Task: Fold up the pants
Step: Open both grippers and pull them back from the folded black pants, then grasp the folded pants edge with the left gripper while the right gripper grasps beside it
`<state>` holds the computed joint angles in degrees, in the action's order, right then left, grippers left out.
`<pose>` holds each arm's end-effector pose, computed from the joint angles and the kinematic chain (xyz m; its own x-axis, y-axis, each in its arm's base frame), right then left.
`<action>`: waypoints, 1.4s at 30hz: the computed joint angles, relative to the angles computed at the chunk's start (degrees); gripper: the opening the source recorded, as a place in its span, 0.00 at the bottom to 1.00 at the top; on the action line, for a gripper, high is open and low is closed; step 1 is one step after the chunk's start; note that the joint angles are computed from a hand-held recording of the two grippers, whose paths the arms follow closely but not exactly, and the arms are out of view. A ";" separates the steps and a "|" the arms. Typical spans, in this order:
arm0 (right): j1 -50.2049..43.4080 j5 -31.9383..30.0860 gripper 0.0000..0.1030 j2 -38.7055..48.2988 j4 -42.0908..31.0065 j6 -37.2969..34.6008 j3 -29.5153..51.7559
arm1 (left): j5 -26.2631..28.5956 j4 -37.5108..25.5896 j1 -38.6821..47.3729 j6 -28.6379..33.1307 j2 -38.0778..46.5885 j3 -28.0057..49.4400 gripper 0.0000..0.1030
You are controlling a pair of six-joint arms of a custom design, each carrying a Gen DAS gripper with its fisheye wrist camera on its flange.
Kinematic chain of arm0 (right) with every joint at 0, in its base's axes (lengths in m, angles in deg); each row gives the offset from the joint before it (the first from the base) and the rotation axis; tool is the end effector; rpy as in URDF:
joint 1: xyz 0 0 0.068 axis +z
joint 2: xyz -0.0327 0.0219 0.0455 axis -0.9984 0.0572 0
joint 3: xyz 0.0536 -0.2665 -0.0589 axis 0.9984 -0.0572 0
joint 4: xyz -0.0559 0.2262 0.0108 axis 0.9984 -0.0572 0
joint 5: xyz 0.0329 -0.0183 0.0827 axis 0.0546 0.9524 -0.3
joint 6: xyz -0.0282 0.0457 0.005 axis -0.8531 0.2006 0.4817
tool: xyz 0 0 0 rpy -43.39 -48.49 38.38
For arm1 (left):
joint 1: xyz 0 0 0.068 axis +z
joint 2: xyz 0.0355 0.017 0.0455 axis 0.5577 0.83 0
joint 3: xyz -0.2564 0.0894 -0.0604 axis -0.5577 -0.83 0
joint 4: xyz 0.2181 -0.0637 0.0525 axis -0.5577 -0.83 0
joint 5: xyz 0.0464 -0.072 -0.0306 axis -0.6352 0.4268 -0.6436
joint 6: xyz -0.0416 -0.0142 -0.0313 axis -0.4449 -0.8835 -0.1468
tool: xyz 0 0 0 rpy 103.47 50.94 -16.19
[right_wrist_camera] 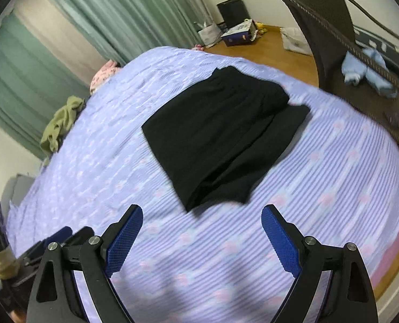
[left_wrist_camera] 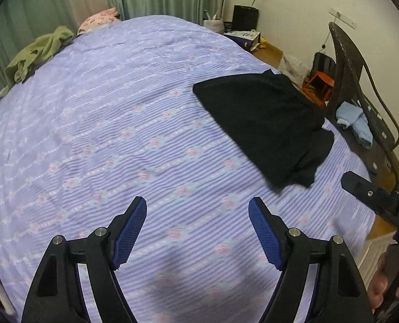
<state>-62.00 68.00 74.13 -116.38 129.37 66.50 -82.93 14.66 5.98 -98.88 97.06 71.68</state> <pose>0.1670 0.0712 0.2460 -0.7071 0.5168 -0.4827 0.3390 0.8468 0.4100 0.2346 -0.1215 0.2407 -0.8404 0.2261 -0.4925 0.2791 0.9596 -0.0356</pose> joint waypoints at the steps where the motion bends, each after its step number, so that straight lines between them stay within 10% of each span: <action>1: 1.94 1.10 0.88 0.54 1.58 2.83 -0.95 | 0.57 1.04 1.09 1.40 -0.22 -1.15 0.75; 7: 9.41 6.69 0.88 9.14 19.11 17.53 -8.29 | 3.17 9.81 5.45 7.22 3.84 -5.99 0.75; 18: 2.86 2.46 0.87 29.80 51.64 24.02 -16.15 | 7.82 19.27 8.29 12.31 22.23 3.01 0.75; 27: -2.48 0.65 0.78 36.45 57.83 23.15 -13.82 | 18.47 13.46 10.34 13.78 37.71 24.19 0.75; 36: -4.92 -0.03 0.63 38.13 55.38 24.65 -11.40 | 32.33 -0.58 13.17 -1.43 62.38 61.60 0.75; 42: -5.33 0.33 0.62 39.35 53.42 23.70 -9.33 | 35.97 3.47 12.72 -6.33 66.21 64.96 0.75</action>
<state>-67.33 68.34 113.48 -62.97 153.08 57.17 -46.96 18.14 18.70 -105.21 163.27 136.64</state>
